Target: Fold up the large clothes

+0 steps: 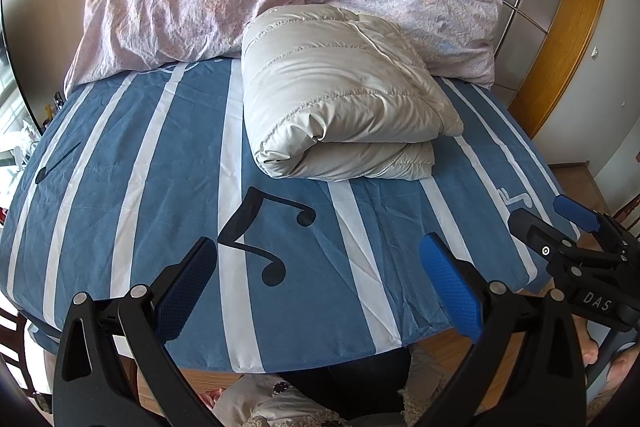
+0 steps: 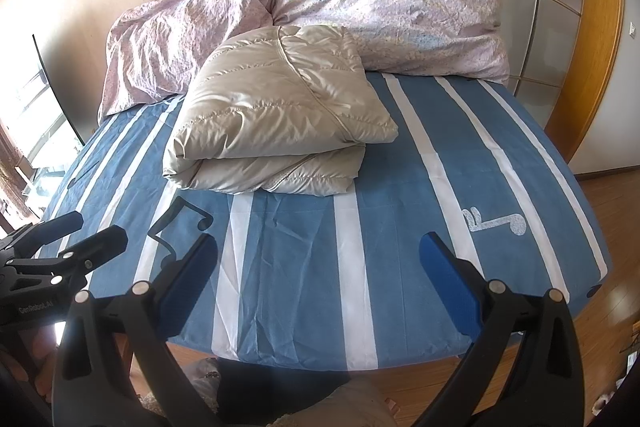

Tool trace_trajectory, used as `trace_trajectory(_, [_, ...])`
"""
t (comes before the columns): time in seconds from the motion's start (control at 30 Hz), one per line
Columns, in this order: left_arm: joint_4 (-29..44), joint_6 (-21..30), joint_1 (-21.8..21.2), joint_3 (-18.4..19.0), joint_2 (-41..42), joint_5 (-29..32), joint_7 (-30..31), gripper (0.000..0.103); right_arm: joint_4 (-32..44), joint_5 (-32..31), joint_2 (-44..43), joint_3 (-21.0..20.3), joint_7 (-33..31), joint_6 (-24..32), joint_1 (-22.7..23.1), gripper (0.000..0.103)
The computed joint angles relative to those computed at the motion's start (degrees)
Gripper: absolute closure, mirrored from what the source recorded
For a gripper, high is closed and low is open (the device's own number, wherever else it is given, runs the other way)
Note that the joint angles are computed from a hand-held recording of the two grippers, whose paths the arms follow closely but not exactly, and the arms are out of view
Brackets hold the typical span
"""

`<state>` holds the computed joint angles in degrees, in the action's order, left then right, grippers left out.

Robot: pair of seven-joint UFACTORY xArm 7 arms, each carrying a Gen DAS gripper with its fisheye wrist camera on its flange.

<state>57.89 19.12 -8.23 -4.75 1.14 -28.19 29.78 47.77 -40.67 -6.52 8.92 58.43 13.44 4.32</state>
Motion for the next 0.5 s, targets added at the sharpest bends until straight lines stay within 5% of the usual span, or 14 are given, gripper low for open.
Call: trace_trajectory(0.5, [0.25, 0.24, 0.24, 0.04, 0.22, 0.33, -0.19, 0.001, 0.27, 0.54, 0.25, -0.06, -0.45, 0.1, 0.22, 0.002])
